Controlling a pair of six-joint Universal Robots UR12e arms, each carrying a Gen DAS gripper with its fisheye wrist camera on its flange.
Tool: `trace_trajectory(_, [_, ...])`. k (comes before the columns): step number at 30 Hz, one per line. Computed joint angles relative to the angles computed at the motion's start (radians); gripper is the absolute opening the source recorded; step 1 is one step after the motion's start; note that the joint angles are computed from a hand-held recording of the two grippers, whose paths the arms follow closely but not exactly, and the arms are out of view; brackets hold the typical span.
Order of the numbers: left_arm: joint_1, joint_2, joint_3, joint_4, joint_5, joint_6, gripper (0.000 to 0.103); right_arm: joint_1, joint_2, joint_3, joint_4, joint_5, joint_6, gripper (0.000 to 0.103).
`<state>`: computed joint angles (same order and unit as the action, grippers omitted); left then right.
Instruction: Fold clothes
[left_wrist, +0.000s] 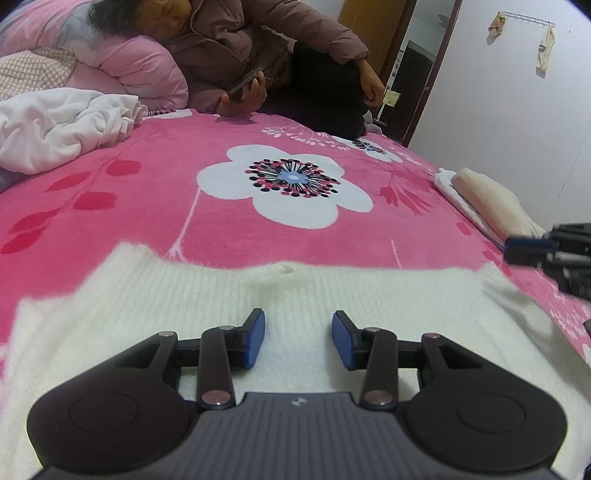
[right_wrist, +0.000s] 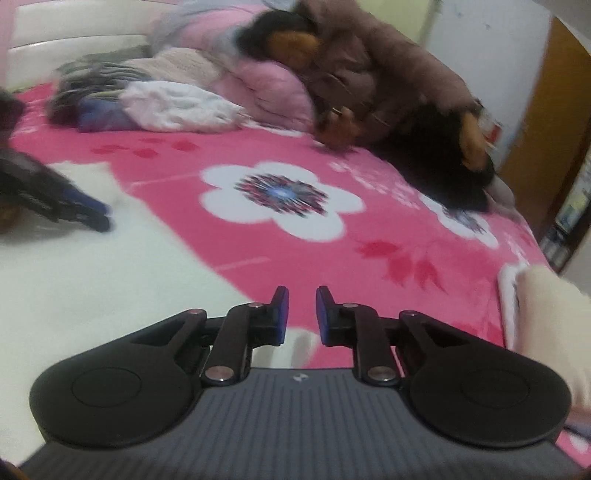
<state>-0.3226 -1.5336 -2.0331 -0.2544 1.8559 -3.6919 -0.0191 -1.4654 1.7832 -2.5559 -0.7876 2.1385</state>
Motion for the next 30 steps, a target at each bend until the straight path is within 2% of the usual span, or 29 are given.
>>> trace_trajectory(3, [0.001,0.0,0.0,0.001,-0.001,0.0,0.042,0.021,-0.003,-0.012,0.188,0.038,-0.131,0.013])
trace_trajectory(5, [0.001,0.0,-0.001,0.003,-0.001,-0.001,0.042,0.031,0.012,-0.019,0.215,0.007,-0.129,0.012])
trace_trajectory(8, [0.002,0.0,-0.003,0.008,-0.006,-0.004,0.042,0.001,0.042,-0.024,0.16,-0.006,0.002,0.01])
trace_trajectory(11, [0.005,0.001,-0.006,0.013,-0.013,-0.006,0.042,-0.044,0.032,-0.001,0.085,-0.01,0.152,0.014])
trace_trajectory(14, [0.005,0.003,-0.007,0.016,-0.014,-0.007,0.042,-0.088,0.021,0.017,0.011,-0.024,0.296,0.012])
trace_trajectory(16, [0.005,0.003,-0.009,0.018,-0.014,-0.007,0.042,-0.111,-0.005,0.044,-0.031,0.011,0.343,0.012])
trace_trajectory(18, [0.005,0.003,-0.009,0.019,-0.015,-0.009,0.042,-0.122,-0.035,0.074,-0.043,0.071,0.337,0.012])
trace_trajectory(22, [0.007,0.004,-0.011,0.023,-0.02,-0.012,0.042,-0.111,-0.067,0.092,0.115,0.176,0.188,0.012])
trace_trajectory(23, [0.009,0.005,-0.013,0.027,-0.024,-0.013,0.042,-0.106,-0.072,0.093,0.158,0.176,0.152,0.012])
trace_trajectory(26, [0.015,0.008,-0.02,0.041,-0.04,-0.022,0.042,-0.108,-0.069,0.112,0.149,0.1,0.131,0.006])
trace_trajectory(28, [0.018,0.008,-0.022,0.046,-0.046,-0.023,0.043,-0.147,-0.072,0.126,0.143,0.139,0.22,0.003])
trace_trajectory(29, [0.019,0.009,-0.023,0.048,-0.049,-0.023,0.044,-0.16,-0.08,0.136,0.095,0.124,0.281,0.008])
trace_trajectory(30, [0.02,0.01,-0.023,0.049,-0.053,-0.024,0.045,-0.171,-0.096,0.151,0.034,0.081,0.322,0.009])
